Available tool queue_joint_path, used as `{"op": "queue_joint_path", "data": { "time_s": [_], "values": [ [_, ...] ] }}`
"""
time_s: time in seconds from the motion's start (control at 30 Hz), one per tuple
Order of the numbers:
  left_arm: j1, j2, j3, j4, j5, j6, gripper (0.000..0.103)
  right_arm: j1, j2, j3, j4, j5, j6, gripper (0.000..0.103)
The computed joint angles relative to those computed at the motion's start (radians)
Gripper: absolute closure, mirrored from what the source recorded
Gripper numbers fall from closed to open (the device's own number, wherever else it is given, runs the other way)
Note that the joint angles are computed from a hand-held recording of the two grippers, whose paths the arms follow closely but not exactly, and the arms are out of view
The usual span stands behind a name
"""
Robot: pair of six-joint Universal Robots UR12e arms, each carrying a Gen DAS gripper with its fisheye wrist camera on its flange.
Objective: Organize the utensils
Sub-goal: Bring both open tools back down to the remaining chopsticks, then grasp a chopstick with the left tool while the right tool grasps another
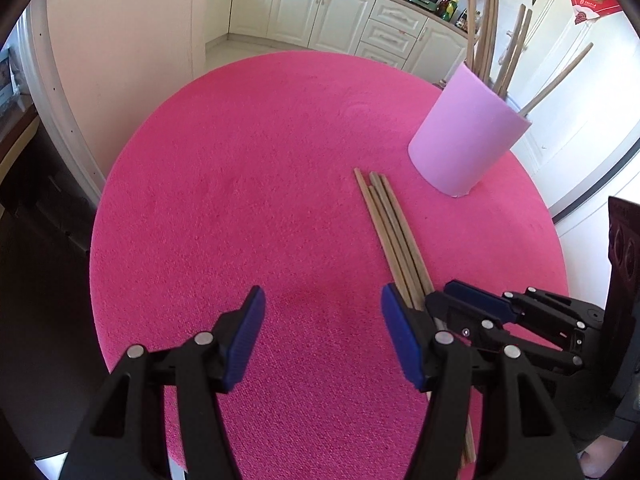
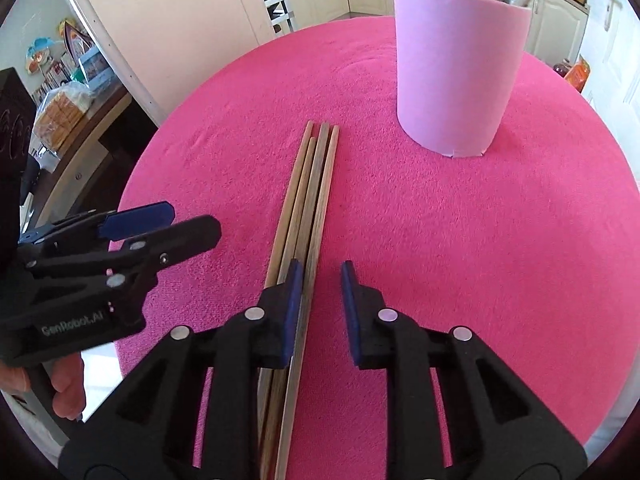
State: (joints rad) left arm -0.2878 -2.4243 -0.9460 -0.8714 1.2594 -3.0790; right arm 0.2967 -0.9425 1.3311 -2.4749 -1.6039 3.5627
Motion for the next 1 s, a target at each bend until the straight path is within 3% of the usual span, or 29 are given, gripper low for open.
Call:
{"op": "queue_joint_path", "data": {
  "time_s": [0.2,0.5,0.63,0.83,1.0],
  "values": [
    [-0.01,0.002,0.0,-0.011,0.001,0.03,0.043,-0.004,-0.006,-0.005,0.045,0.013,-0.036,0.083],
    [-0.021,-0.007,0.014,-0.032,0.048,0.045,0.043,-0.019,-0.022,0.02,0.039,0.078,-0.034,0.083],
    [-0.019,-0.011,0.016,-0.027,0.048,0.011,0.043,-0.012,-0.014,0.005,0.055,0.059,-0.046,0.083],
    [-0.02,-0.006,0.013,-0.036,0.033,0.024,0.043,0.013,-0.001,-0.03,0.11,-0.043,-0.124,0.086],
    [-0.03,-0.007,0.014,-0.039,0.045,0.043,0.043,-0.005,-0.025,0.003,0.109,-0.003,-0.116,0.09]
  ]
}}
